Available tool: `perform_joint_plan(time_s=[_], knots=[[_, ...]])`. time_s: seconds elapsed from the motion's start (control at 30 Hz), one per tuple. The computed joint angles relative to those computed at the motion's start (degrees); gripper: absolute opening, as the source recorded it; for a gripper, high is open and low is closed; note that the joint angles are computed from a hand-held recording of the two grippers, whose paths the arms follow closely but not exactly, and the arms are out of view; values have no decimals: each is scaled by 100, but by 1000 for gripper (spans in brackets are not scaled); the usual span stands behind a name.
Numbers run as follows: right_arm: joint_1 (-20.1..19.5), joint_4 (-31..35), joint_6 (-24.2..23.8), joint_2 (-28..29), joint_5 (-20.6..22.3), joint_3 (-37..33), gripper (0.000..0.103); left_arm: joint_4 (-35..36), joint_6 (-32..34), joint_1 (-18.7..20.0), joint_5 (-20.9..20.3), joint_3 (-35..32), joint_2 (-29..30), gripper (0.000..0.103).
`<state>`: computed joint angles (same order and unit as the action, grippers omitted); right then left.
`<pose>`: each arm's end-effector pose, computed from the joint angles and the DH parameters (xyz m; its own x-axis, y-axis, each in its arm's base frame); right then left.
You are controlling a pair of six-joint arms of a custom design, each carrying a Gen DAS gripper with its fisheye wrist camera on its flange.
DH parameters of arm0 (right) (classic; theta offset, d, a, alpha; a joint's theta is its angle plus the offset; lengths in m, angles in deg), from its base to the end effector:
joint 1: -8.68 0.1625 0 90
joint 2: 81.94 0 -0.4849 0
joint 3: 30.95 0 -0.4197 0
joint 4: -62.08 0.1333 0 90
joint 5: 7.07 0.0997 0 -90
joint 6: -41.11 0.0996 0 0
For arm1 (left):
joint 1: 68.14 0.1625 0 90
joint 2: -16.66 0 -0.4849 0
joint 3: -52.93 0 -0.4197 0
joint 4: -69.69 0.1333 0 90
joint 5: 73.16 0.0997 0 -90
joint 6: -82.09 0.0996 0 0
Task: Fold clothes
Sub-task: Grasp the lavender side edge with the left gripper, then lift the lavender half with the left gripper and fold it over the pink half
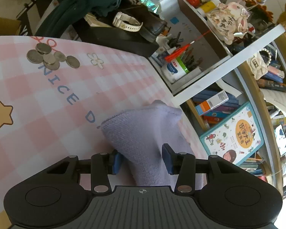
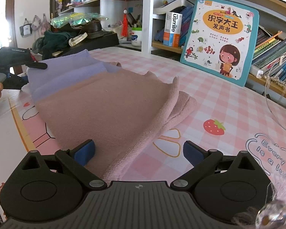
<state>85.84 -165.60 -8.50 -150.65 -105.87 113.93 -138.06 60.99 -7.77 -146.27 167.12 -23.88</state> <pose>0.0239 -0.4264 0.2475 -0.6857 -0.1270 0.7167 -0.6424 0.5685 -0.5139 -0.1678 -0.6231 0.0759 -0.9970 0.0527 0.0559 -0.0042 0.6894 -0.7244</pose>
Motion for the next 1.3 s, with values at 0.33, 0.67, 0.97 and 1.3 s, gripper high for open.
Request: perform_joint_plan(time_s=[0.33, 0.67, 0.97, 1.3], knots=[[42, -163, -56, 61, -64, 6, 100, -133, 267, -5, 2, 34, 41, 39], [110, -1510, -262, 512, -168, 57, 100, -101, 449, 15, -66, 44, 27, 37], [-136, -420, 367, -26, 11, -116, 100, -463, 2231, -409, 819, 158, 146, 29], [-209, -140, 188, -122, 136, -129, 100, 90, 1087, 13, -10, 0, 13, 32]])
